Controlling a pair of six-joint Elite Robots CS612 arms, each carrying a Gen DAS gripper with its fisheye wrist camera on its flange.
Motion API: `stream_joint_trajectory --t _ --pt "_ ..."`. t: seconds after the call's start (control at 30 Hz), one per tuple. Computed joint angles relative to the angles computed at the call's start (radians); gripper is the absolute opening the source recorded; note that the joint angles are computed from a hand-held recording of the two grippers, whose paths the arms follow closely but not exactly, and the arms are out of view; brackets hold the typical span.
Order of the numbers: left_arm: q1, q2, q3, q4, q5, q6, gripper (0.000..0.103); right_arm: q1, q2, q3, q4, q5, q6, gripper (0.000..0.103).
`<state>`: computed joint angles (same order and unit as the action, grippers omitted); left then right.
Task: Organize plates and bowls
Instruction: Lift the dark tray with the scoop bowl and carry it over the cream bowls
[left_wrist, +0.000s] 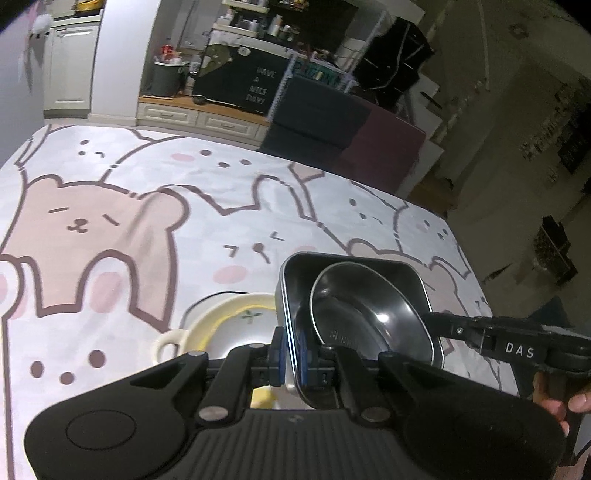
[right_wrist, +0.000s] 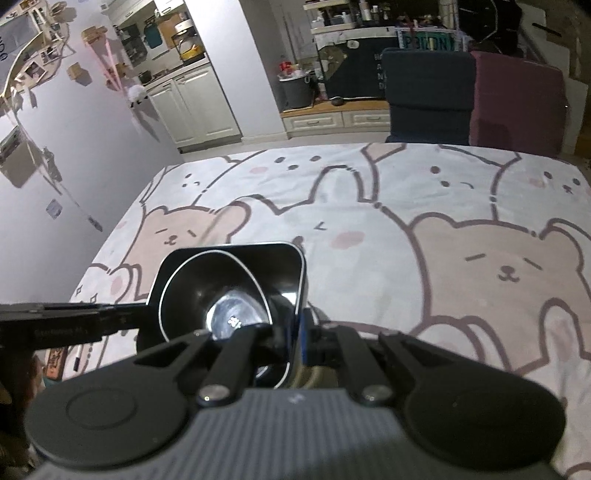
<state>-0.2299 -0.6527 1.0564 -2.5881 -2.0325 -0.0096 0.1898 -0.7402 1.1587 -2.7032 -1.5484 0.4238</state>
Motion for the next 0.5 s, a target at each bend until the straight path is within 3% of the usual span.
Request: stream_joint_trajectory --t 0.5 --pt "0.026 0.021 -0.025 0.046 0.016 -0.012 0.007 0.023 0.065 -0.11 0.098 0.052 -0.012 0.007"
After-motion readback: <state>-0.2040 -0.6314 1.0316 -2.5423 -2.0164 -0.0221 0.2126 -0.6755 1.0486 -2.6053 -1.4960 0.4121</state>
